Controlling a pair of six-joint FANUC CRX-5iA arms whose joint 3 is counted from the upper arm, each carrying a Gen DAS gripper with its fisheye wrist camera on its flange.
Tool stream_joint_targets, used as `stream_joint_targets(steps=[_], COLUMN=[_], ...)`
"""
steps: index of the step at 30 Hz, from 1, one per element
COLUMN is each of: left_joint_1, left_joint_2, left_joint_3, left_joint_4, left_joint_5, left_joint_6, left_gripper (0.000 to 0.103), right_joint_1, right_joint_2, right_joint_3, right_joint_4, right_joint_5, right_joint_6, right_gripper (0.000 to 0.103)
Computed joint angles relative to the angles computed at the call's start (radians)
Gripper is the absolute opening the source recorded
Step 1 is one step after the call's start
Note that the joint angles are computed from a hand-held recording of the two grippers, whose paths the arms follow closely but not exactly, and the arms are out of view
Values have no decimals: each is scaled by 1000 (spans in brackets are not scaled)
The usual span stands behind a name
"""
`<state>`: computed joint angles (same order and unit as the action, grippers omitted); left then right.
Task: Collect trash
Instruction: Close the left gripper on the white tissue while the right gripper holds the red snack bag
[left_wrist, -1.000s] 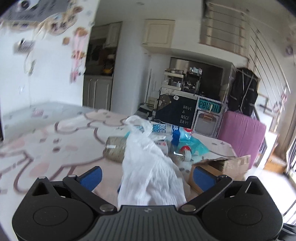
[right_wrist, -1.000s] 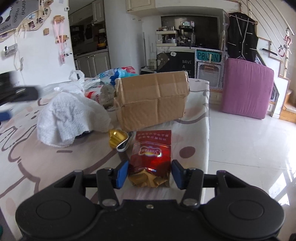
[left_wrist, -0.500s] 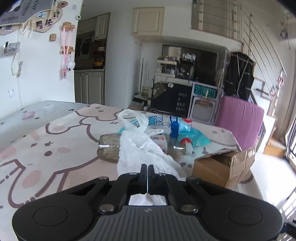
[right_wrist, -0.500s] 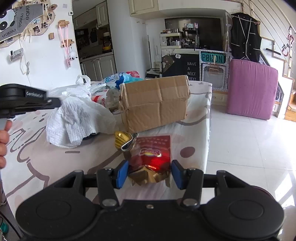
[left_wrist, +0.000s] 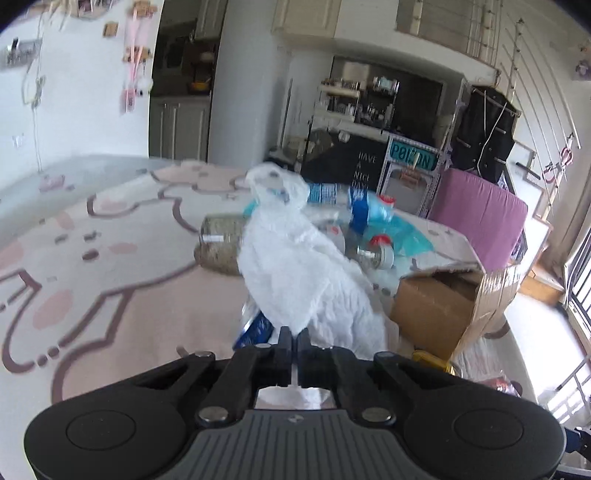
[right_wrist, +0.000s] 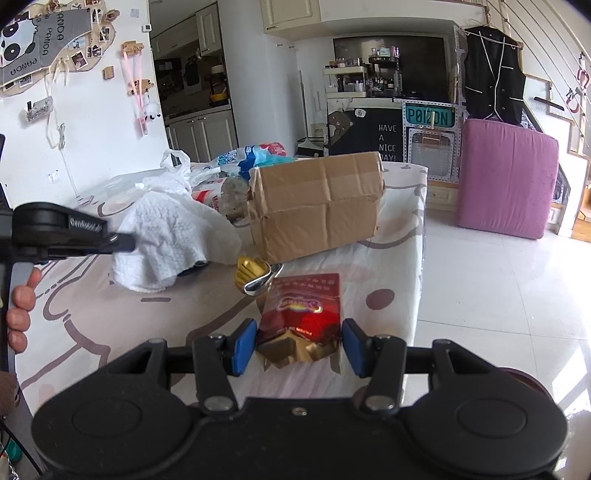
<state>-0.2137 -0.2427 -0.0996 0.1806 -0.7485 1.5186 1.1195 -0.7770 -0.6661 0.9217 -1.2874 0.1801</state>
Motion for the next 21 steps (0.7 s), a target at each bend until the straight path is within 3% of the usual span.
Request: stream_joint_targets(steps=[5,11,15,21], left_joint_1=[15,36,54,55], left_joint_2=[-70,-196,-254,-239], left_joint_3=[-32,-97,-99,-111], left_joint_4=[74,314,371,270], left_joint_5=[97,201,112,-101], left_joint_6=[-63,-288,-385,-351], left_gripper=[2,2,2,2], right_joint_1=[23,79,128,294], right_joint_2=[-15,-49,-77,-128], right_joint_3=[-4,-12,-20,-41], right_joint_4=[16,38,57,74], right_joint_5=[-12,-57,-93,-207], right_joint_6=[-7,-34,-56,-112], right_gripper=[51,51,51,51])
